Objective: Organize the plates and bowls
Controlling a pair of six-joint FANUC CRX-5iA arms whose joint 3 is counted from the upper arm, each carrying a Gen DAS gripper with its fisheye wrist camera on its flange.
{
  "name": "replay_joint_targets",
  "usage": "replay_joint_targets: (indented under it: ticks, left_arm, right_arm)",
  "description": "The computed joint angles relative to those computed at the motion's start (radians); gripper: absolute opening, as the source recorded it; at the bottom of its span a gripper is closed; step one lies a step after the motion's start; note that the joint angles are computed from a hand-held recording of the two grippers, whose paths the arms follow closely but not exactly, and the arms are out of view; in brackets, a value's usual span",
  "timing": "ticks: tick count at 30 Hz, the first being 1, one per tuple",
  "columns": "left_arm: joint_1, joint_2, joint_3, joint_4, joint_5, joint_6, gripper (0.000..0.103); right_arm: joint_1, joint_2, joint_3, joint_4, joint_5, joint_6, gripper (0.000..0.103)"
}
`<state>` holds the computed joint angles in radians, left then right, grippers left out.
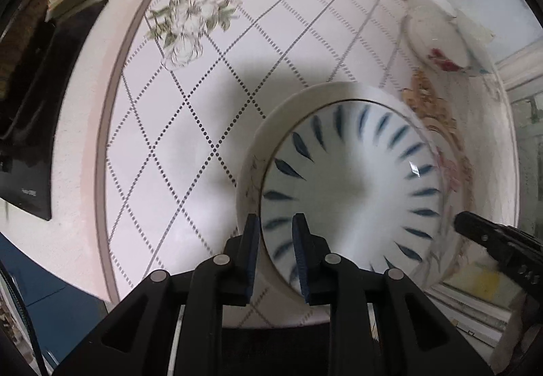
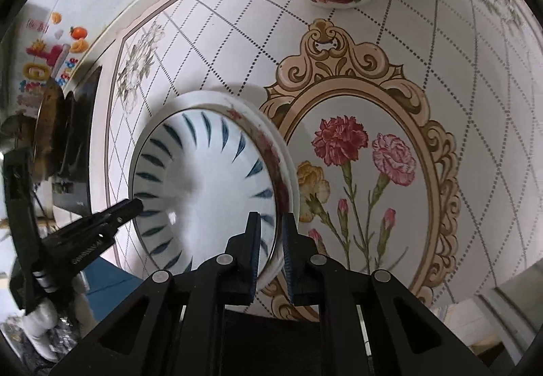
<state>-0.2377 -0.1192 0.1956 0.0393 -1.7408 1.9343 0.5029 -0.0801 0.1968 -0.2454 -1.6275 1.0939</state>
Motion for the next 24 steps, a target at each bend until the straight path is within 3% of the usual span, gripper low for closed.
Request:
replay_joint_targets:
  ticks: [5,6,8,9,10,21,24]
  left_arm:
    - [-0.053,-0.038,0.094,-0.030,-0.053,-0.013,0.020]
    - [-0.067,-0.046,0.114,-0.039,-0.059,-0.010,0.021]
    - [-0.090,-0.064,0.144,-0.057,-0.074,0.002,0.028]
    - [-0.102,-0.076,0.162,-0.066,-0.082,0.007,0.029]
    - [-0.101,-0.081,0.174,-0.070,-0.088,0.002,0.030]
    - [-0.179,-0.127,0.260,-0.047,-0.132,0.082,0.032]
    - [-0.207,-0.123,0.284,-0.064,-0.146,0.112,0.032]
  right_arm:
    - [0.096,-0.074,0.007,0.052,-0.032,-0.042,0.015]
    - [0.118,-0.092,0.012,0.066,-0.038,-0.057,0.020]
    - [0.161,-0.120,0.028,0.097,-0.055,-0.084,0.045]
    - [0.190,-0.138,0.033,0.120,-0.061,-0.105,0.063]
    - [0.223,-0.160,0.039,0.144,-0.065,-0.125,0.071]
    - [0.550,-0.273,0.106,0.364,-0.178,-0.323,0.078]
    - [0.559,-0.291,0.106,0.346,-0.182,-0.335,0.078]
